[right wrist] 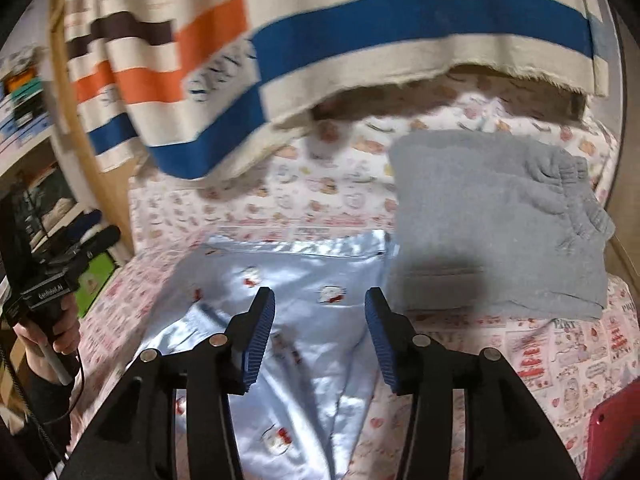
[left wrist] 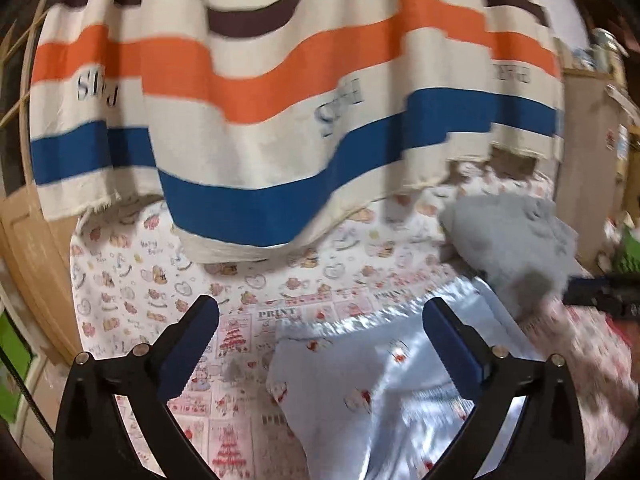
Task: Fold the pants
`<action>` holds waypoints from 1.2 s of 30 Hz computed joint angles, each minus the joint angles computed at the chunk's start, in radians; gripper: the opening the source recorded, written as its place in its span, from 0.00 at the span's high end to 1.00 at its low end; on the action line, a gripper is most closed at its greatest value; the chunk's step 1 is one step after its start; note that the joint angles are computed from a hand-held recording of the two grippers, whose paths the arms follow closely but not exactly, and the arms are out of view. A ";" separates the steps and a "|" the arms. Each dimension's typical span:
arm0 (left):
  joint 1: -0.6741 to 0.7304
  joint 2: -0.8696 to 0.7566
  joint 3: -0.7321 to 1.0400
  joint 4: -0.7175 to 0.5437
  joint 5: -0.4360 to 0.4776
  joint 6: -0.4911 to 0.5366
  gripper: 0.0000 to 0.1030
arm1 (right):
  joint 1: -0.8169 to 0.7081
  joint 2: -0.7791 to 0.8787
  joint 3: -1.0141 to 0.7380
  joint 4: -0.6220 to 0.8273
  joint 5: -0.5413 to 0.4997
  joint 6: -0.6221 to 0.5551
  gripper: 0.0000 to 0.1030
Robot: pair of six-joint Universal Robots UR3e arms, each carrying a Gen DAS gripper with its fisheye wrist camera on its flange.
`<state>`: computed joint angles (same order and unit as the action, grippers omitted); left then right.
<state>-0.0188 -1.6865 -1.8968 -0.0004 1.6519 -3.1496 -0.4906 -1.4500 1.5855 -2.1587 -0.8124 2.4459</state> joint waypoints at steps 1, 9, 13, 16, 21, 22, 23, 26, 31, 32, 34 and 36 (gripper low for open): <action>0.018 -0.020 0.021 -0.010 -0.018 -0.014 0.02 | 0.012 0.022 -0.021 0.002 -0.025 0.009 0.52; 0.103 -0.125 0.041 -0.026 -0.088 -0.039 0.02 | 0.087 0.205 -0.149 -0.045 -0.108 0.061 0.52; 0.124 -0.141 0.012 -0.008 -0.059 -0.042 0.04 | 0.139 0.304 -0.251 -0.070 -0.126 0.127 0.52; 0.145 -0.113 -0.009 -0.021 -0.085 -0.039 0.06 | 0.128 0.284 -0.228 0.001 -0.067 0.079 0.52; 0.152 0.048 -0.183 0.044 -0.126 0.018 0.12 | 0.060 0.033 0.137 -0.180 -0.011 -0.075 0.52; 0.157 0.095 -0.238 0.057 -0.146 0.040 0.21 | 0.019 -0.038 0.196 -0.121 0.035 -0.159 0.52; 0.157 0.155 -0.303 0.063 -0.155 0.063 0.24 | -0.018 -0.099 0.245 -0.071 0.071 -0.231 0.52; 0.143 0.319 -0.481 0.086 -0.162 0.119 0.33 | -0.154 -0.316 0.378 0.185 0.168 -0.532 0.52; 0.058 0.550 -0.712 0.098 -0.130 0.123 0.35 | -0.344 -0.560 0.448 0.655 0.199 -0.964 0.52; 0.059 0.604 -0.734 0.055 -0.153 0.125 0.36 | -0.365 -0.581 0.446 0.712 0.182 -1.008 0.52; 0.046 0.672 -0.746 -0.039 -0.178 0.137 0.42 | -0.387 -0.590 0.422 0.793 0.137 -1.040 0.52; 0.003 0.697 -0.736 -0.099 -0.142 0.123 0.49 | -0.422 -0.553 0.325 0.963 0.081 -1.078 0.52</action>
